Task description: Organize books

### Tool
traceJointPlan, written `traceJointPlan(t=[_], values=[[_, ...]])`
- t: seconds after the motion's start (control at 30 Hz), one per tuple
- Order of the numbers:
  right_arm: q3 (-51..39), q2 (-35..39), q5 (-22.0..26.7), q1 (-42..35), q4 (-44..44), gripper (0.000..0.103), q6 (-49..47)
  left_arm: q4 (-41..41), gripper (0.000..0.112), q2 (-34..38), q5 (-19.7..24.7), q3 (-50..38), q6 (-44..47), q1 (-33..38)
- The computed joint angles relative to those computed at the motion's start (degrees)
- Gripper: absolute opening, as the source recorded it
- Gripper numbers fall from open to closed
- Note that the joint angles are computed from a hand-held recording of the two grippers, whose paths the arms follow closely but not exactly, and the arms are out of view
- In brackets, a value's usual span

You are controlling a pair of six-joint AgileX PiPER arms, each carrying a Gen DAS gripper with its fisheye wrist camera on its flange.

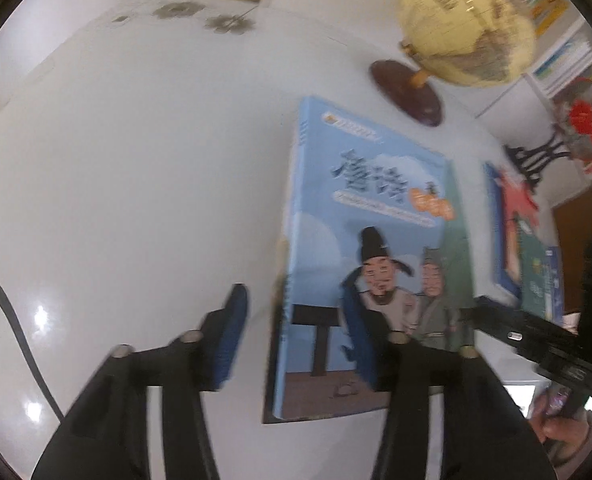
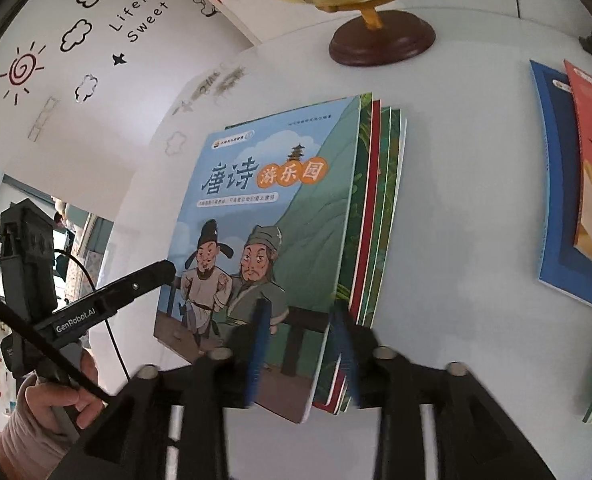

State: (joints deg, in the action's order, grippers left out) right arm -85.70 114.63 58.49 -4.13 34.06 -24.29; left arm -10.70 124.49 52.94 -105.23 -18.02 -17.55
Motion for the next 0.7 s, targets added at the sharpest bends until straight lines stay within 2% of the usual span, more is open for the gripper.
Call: traceJointPlan(t=[0.03,0.07,0.1,0.2,0.27,0.33,0.47,0.7], values=[[0.65,-0.83,-0.65,0.19,-0.51,0.055,0.20,1.49,0.062,0.78,1.26,-1.22,-1.76,-0.38],[0.92,-1.42,-1.06,0.36,-1.26,0.056,0.58,5.15,0.076,1.41,2.94,-2.55,-5.31,-1.04],[0.84,-1.82,-1.17,0.47,-2.15,0.056,0.99,7.08,0.079,1.41,3.31,-2.74,-6.96,-1.41],[-0.47,-1.73,0.24,0.06,-4.51,0.056,3.13,9.88,0.079,2.29,6.41,-5.49,-8.45,-2.18],[-0.26,-2.38,0.07,-0.74,-4.95,0.056,3.32,8.72,0.079,3.33,8.81,-7.91,-7.13,-2.06],[0.64,-3.85,-0.37,-1.78,-5.08,0.057,2.95,7.16,0.079,3.27,9.16,-8.70,-6.18,-2.00],[1.19,-6.52,-0.20,-3.32,-6.19,0.057,2.22,10.25,0.079,2.27,10.60,-10.90,-8.22,-3.65],[0.32,-12.30,0.45,-5.80,-10.09,0.057,1.35,14.52,0.079,4.77,16.41,-24.22,-9.95,-8.28]])
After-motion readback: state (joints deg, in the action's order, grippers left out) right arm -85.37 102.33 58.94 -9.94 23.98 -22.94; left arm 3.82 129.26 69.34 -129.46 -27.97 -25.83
